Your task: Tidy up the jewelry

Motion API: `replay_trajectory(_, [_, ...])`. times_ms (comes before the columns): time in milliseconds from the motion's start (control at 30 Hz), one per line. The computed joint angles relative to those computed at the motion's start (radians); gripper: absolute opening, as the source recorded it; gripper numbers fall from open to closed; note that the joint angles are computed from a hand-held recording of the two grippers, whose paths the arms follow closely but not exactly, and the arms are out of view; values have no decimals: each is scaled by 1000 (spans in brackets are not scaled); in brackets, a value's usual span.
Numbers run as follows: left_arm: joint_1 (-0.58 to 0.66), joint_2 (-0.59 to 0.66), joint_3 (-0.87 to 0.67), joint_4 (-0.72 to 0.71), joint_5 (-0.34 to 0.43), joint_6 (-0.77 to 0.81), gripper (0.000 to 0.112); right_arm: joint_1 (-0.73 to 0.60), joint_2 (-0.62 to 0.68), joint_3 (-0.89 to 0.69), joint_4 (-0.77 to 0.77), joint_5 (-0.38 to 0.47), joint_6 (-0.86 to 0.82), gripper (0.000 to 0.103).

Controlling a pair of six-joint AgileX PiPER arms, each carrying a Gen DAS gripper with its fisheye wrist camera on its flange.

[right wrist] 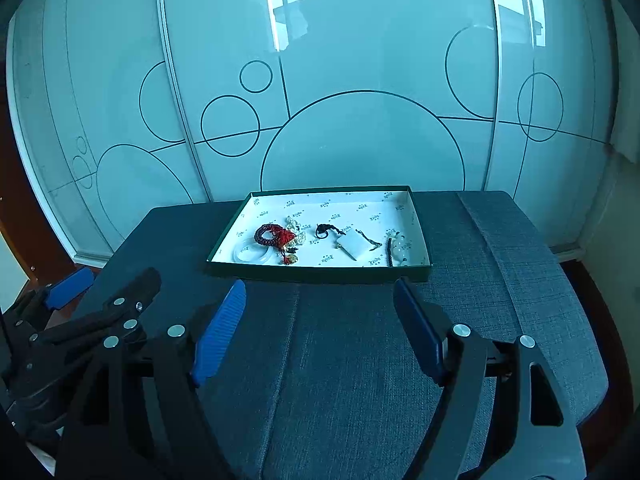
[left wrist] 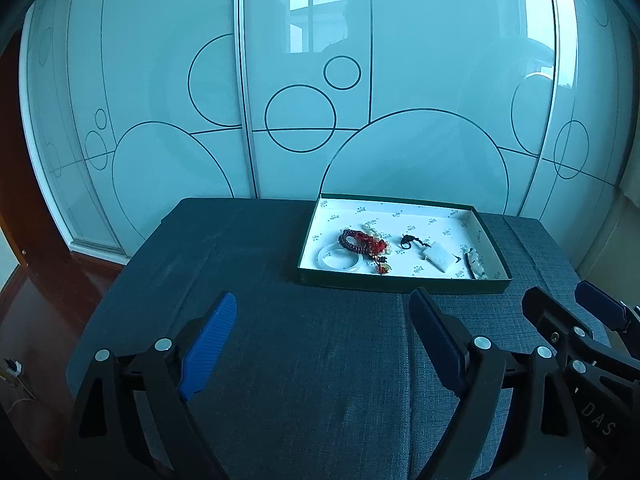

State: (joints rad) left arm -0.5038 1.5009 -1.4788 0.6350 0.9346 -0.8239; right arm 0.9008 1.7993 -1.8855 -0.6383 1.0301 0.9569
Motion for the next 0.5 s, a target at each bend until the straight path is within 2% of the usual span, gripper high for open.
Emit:
replay_trajectory(233, [-11,19,-36,-10,24,31,87,6,-20,10,-15,8,9,76])
replay_trajectory(333, [-12,34,-59,-24,52,41,87,4,-43,32,-26,5,19,82])
replay_trajectory(500, [-2,45,-72,-49,84,62,87,-9,-113,119,-51,-14,58,84])
